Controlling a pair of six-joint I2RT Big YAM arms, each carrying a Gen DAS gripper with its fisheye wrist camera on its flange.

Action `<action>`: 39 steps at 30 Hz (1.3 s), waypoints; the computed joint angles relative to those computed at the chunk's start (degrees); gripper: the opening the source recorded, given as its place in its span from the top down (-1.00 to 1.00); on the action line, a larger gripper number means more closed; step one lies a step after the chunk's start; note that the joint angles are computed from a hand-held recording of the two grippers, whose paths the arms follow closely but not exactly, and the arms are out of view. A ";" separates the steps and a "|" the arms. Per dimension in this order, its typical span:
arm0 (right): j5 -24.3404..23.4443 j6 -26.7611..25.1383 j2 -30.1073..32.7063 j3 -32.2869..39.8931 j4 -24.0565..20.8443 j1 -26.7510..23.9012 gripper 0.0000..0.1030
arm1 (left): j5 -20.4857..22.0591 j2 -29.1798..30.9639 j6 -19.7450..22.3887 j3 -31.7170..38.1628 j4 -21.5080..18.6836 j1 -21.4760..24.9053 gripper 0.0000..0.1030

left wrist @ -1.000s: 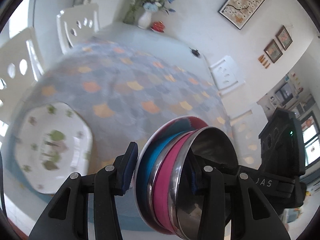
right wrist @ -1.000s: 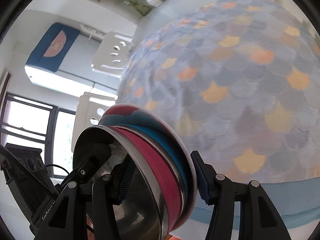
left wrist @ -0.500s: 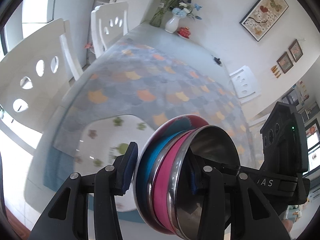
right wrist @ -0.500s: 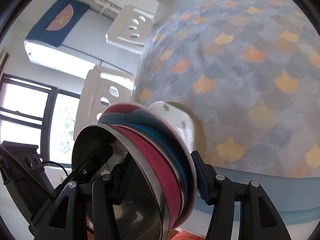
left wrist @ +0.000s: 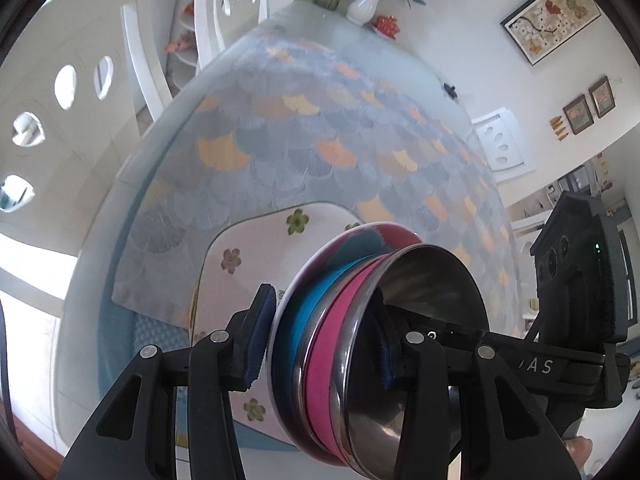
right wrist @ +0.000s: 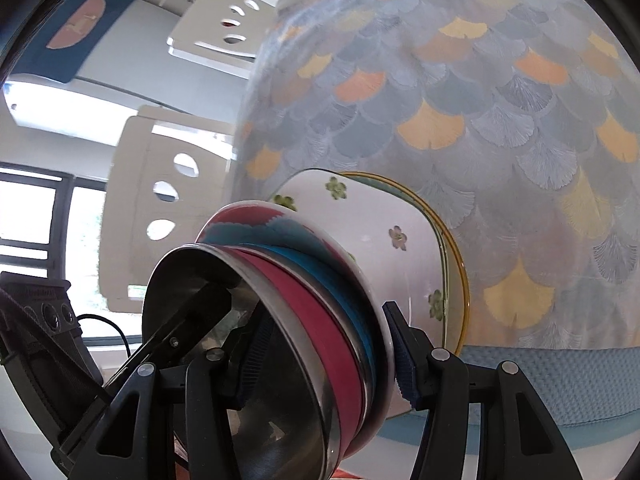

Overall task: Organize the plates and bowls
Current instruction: 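Carry the bowl stack over the plate stack and lower it onto the plates, then open both grippers and lift them away from the stacked dishes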

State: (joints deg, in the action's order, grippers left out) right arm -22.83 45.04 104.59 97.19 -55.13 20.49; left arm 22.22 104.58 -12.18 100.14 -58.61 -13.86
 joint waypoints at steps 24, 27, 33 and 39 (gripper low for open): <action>3.01 3.32 -1.02 0.56 0.59 -0.20 -0.04 | 5.06 1.34 3.77 1.51 -1.16 2.34 0.21; 3.82 3.51 -1.31 0.47 0.75 -0.02 -0.04 | 5.35 0.88 4.36 1.65 -0.91 2.46 0.22; 5.43 3.35 -2.98 -0.58 1.51 0.05 -0.04 | 5.34 0.00 5.86 2.45 -0.68 2.55 0.21; 11.75 1.01 -5.30 -0.22 1.14 1.13 -0.04 | 5.95 -0.91 6.52 3.79 0.29 2.55 0.21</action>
State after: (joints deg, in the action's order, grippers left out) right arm -11.08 46.05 99.29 96.97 -53.99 21.62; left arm 28.17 103.67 -5.66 103.93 -58.33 -11.31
